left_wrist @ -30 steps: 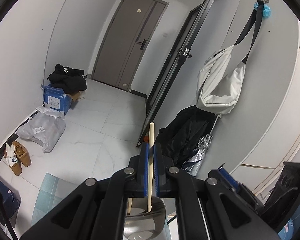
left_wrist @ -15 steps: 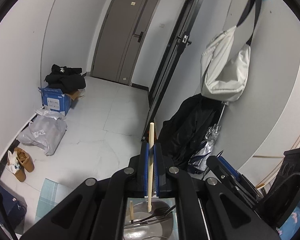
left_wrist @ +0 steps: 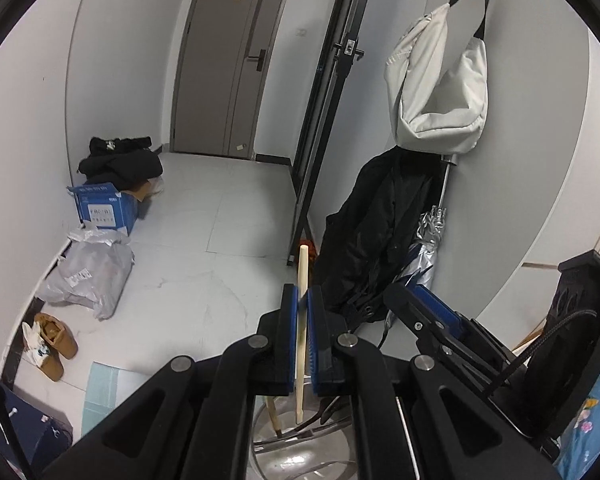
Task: Organize utensils
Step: 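Lower the spoon and chopstick into the holder and open both grippers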
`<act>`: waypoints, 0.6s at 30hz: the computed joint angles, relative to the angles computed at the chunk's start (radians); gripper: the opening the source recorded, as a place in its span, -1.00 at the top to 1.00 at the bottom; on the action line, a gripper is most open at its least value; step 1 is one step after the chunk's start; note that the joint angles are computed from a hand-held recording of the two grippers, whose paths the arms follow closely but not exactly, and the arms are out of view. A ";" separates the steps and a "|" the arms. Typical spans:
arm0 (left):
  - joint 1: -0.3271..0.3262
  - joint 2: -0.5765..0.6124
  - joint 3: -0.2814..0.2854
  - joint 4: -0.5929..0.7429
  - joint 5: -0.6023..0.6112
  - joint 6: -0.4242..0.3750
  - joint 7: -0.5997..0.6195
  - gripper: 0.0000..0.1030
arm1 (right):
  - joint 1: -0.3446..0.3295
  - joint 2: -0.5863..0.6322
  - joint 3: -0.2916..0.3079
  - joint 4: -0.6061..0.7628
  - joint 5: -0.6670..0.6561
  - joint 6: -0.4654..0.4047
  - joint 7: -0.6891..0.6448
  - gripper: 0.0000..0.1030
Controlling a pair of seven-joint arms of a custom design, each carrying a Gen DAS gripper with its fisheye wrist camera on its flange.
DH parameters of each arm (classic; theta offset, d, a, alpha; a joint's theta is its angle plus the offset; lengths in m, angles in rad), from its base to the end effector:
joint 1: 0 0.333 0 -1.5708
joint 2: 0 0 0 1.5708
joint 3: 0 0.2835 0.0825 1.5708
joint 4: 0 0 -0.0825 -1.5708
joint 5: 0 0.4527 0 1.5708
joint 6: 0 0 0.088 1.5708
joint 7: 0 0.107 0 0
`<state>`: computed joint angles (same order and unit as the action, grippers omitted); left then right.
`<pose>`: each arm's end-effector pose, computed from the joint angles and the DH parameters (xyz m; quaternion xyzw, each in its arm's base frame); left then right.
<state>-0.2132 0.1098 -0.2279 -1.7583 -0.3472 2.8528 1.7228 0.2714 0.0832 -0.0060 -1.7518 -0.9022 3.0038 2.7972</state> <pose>0.6493 -0.2789 0.5645 -0.5203 0.7038 -0.4521 0.1722 0.6509 0.2360 0.5826 -0.5375 0.6177 -0.3077 0.4847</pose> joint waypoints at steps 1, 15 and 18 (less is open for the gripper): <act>0.002 -0.002 -0.004 -0.004 -0.008 0.004 0.027 0.97 | 0.000 0.003 0.002 0.000 0.006 0.001 -0.011 0.33; 0.009 -0.002 -0.009 -0.016 -0.092 -0.053 0.111 0.97 | -0.005 -0.011 0.046 -0.071 0.291 -0.010 -0.351 0.33; 0.010 -0.004 -0.008 -0.024 -0.097 -0.062 0.122 0.97 | -0.004 -0.019 0.058 -0.087 0.377 -0.016 -0.453 0.33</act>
